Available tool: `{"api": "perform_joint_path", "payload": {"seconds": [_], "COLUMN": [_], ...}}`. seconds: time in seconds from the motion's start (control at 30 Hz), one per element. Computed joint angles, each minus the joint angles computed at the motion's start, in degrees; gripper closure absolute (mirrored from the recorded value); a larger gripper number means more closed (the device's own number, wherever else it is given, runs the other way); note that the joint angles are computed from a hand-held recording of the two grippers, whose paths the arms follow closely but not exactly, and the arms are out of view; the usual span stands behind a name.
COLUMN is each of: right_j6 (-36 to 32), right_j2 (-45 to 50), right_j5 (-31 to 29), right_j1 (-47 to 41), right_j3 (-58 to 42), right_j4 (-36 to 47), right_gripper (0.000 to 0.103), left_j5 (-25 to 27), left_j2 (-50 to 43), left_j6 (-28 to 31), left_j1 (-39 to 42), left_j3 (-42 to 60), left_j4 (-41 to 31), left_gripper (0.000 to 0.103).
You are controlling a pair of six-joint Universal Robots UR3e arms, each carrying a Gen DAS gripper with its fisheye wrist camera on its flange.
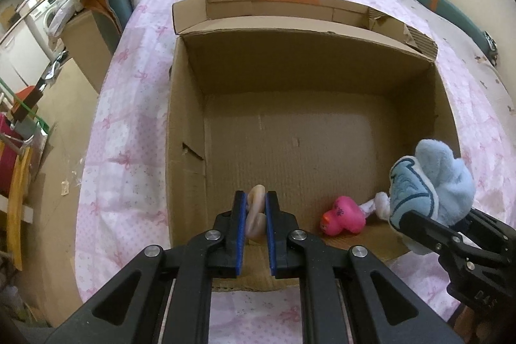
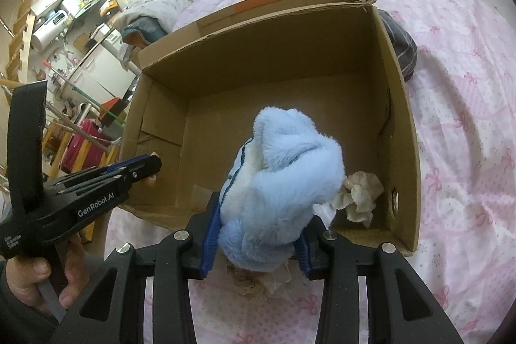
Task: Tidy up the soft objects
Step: 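Carry the sponge roll over the box with left tool while right tool carries blue sock, then open both tools to drop the sponge roll and blue sock in the box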
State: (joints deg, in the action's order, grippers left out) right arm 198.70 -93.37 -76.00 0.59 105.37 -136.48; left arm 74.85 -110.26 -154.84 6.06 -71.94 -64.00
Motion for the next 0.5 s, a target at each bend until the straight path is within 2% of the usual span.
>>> {"api": "perform_joint_path", "payload": {"seconds": [0.43,0.5], "right_j6": [0.4,0.5], "right_j2": [0.7,0.8], "right_j5": [-0.7,-0.8], "right_j1": [0.6,0.7], "right_j3": [-0.4,-0.5], "right_j4": [-0.1,0.0], "right_gripper": [0.059,0.059], "left_j5": [-0.3,0.0], "left_j2": [1.7,1.8], "left_j6": [1.2,1.4], "left_j1": [-0.1,-0.3], "left_j3": [-2.6,-2.7], "left_j4": [2.0,2.3], "left_gripper": [0.093,0.09]}}
